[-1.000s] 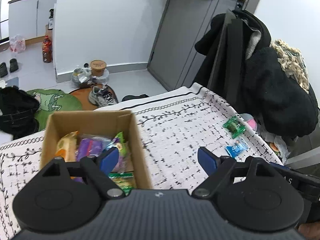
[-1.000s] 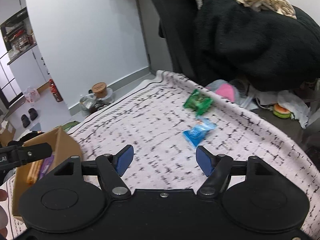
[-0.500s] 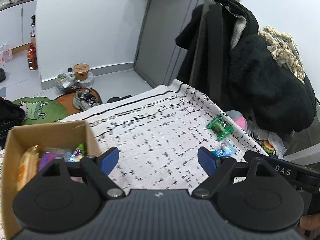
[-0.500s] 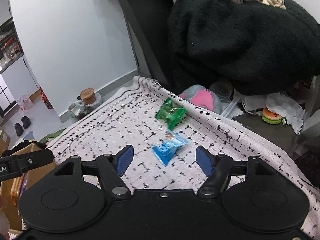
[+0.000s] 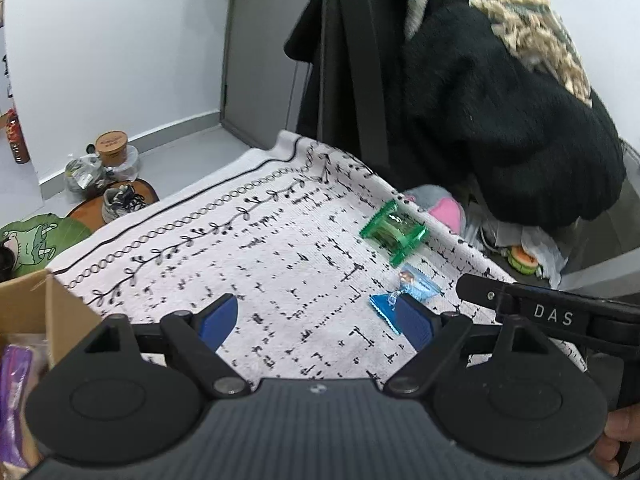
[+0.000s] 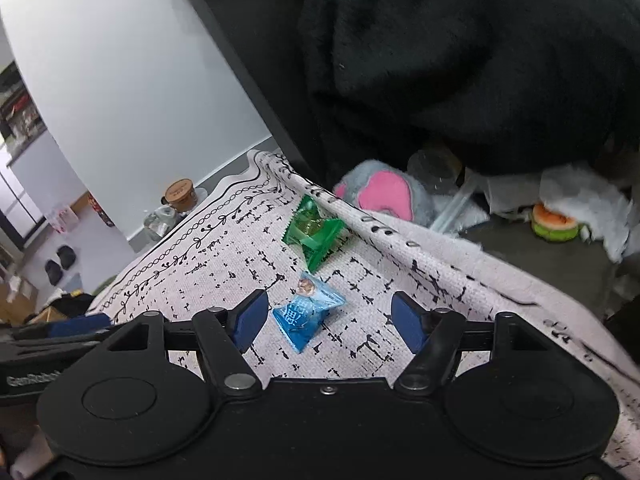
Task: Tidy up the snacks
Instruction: 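Move both open tools toward the green and blue candies on the cloth, then close left tool on the blue candy while right tool grips the green candy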
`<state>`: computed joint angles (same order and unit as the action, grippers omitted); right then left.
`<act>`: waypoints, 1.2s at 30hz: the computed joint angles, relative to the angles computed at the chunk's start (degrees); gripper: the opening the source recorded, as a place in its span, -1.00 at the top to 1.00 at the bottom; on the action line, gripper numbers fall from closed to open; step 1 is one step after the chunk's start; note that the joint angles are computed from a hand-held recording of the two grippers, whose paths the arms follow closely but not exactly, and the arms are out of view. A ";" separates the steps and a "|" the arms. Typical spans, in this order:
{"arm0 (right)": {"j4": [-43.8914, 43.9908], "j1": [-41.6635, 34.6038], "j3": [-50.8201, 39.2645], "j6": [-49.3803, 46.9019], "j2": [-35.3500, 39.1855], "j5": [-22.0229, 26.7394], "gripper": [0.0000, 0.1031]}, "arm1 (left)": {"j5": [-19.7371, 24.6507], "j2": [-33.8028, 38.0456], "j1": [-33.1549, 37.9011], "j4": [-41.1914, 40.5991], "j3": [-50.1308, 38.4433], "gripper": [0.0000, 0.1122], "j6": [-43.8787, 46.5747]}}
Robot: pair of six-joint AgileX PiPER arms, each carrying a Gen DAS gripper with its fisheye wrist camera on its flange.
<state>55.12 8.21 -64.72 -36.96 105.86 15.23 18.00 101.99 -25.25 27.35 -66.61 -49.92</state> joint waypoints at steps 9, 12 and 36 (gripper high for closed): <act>7.13 -3.79 -1.35 -3.56 3.62 3.84 -0.29 | 3.16 8.77 -0.97 -8.16 -9.25 -0.51 9.61; 9.10 -5.33 -2.01 -5.01 4.95 5.62 -0.29 | 4.22 11.51 -1.94 -8.58 -12.71 -0.51 12.55; 12.15 -7.81 -6.91 -6.13 12.57 10.02 0.06 | 8.02 26.10 -1.48 -26.61 -29.90 0.45 30.61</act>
